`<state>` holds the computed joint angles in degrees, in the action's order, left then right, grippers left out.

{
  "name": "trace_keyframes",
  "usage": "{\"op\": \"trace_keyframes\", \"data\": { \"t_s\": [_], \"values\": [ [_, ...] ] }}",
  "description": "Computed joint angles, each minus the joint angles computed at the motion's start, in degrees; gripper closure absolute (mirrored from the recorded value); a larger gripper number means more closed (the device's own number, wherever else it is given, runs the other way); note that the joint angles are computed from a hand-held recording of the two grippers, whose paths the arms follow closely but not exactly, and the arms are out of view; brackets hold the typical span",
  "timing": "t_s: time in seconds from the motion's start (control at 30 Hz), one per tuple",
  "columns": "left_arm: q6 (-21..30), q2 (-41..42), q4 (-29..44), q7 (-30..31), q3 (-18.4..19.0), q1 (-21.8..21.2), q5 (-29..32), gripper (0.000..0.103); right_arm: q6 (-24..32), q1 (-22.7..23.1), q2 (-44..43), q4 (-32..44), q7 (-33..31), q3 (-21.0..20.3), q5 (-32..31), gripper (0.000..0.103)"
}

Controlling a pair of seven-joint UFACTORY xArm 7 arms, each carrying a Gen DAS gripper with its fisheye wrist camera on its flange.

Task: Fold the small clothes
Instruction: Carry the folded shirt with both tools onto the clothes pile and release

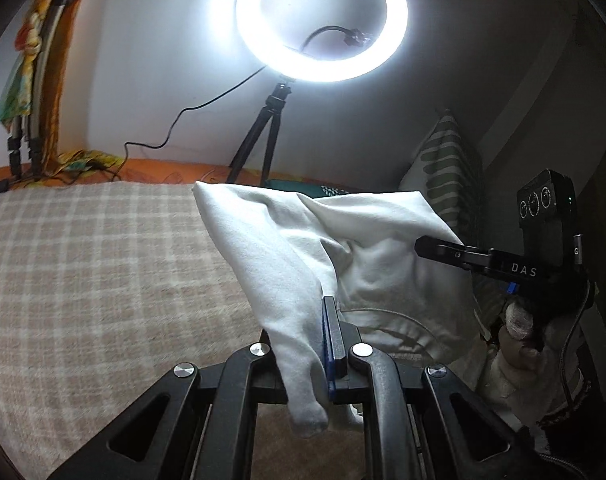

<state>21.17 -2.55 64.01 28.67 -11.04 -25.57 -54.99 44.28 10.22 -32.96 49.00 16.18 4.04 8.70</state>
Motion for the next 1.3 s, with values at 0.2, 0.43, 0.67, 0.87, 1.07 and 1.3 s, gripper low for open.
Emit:
{"op": "trace_keyframes", "data": {
  "t_s": [0.2,0.43,0.67,0.87,1.07,1.3],
  "values": [
    [-3.7,12.2,13.2,-7.5,-3.6,-1.3,11.7,0.096,0.3,-3.5,1.3,2.3,-4.2,-2.8,-3.7,0.093],
    [-7.5,26.1,27.7,-18.6,-4.1,-4.4,25.0,0.096,-2.9,-7.9,6.6,5.6,-10.4,-6.1,-5.2,0.093],
    [-6.3,36.1,39.1,-30.1,1.2,-10.6,39.5,0.096,-6.6,-11.3,11.8,6.3,-15.4,-8.5,-4.1,0.093],
    [-3.0,40.1,43.5,-35.9,2.5,-11.8,47.1,0.094,-9.7,-13.9,15.6,4.8,-17.4,-9.2,-3.3,0.093],
    [0.0,39.4,43.7,-39.0,2.0,-11.3,52.8,0.050,-9.4,-18.5,16.7,4.8,-8.6,-6.2,-12.3,0.055],
    [0.3,35.3,39.7,-42.7,3.7,-12.6,58.8,0.015,-9.8,-18.7,12.9,3.8,-6.0,-6.3,-13.0,0.033]
  ]
}}
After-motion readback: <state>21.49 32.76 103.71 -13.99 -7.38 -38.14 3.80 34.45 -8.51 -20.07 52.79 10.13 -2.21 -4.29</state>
